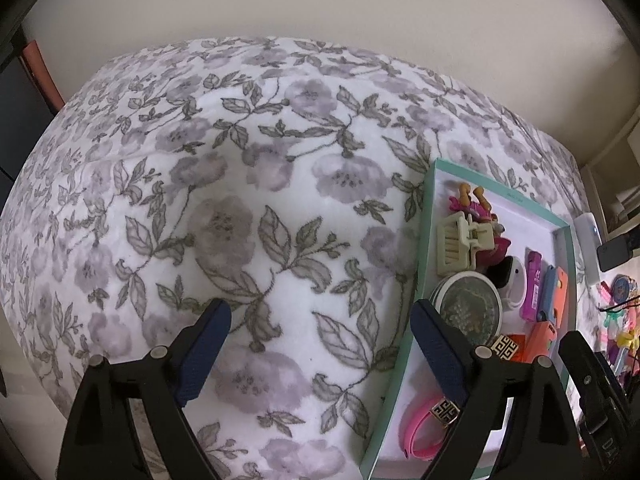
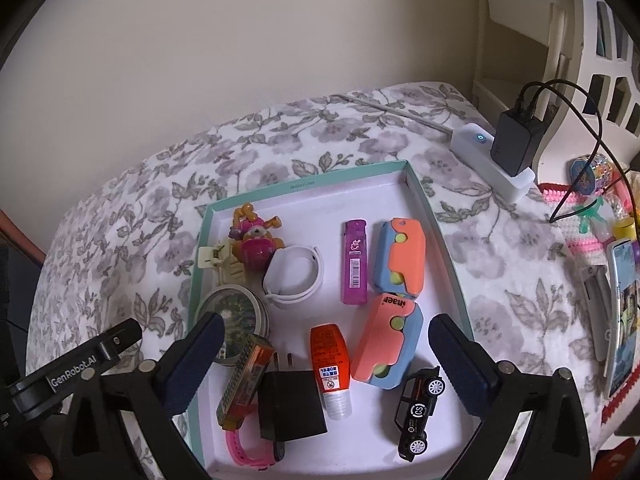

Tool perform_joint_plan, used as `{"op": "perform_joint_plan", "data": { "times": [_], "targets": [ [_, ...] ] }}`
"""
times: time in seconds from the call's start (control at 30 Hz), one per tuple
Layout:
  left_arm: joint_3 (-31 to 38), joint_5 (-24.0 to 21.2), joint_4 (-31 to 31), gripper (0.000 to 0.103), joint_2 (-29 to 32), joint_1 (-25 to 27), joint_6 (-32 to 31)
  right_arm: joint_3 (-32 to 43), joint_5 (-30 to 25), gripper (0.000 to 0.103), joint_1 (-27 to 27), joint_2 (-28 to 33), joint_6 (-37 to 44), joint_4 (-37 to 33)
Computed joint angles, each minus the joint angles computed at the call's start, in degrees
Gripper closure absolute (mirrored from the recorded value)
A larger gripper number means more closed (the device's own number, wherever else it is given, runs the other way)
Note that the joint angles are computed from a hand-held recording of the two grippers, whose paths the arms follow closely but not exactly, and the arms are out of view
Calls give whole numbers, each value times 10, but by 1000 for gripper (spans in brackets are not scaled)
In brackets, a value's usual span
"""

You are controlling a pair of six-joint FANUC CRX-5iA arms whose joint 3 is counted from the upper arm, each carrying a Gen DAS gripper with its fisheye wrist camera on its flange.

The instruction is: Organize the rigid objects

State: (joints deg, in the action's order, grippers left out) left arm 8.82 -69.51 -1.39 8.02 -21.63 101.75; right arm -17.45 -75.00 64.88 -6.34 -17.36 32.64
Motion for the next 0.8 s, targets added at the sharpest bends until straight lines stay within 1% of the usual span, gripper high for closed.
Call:
{"op": "perform_joint_plan", "data": {
  "times": [0.03,0.07,0.27,0.4,0.53,0.67,0.8],
  "targets": [
    [-2,4,1,5,-1,0,2,0,-1,0,1,0,-1,2],
    [-5,10,4,4,-4,2,3,0,-4,0,1,1,-1,3],
    [-13,28,8,3,-10,4,13,7,-22,0,2,7,8,4],
    [-16,36,14,3,-11,3,11,3,-9,0,0,5,14,0],
    [-26,49,28,3,-18,7,3,8,-12,0,2,9,17,0],
    [-36,58,44,3,-28,12,-19,8,-16,0,7,7,10,4],
    [-27,54,6,3,-42,-4,-42,6,-17,0,17,1,-6,11]
  ]
}}
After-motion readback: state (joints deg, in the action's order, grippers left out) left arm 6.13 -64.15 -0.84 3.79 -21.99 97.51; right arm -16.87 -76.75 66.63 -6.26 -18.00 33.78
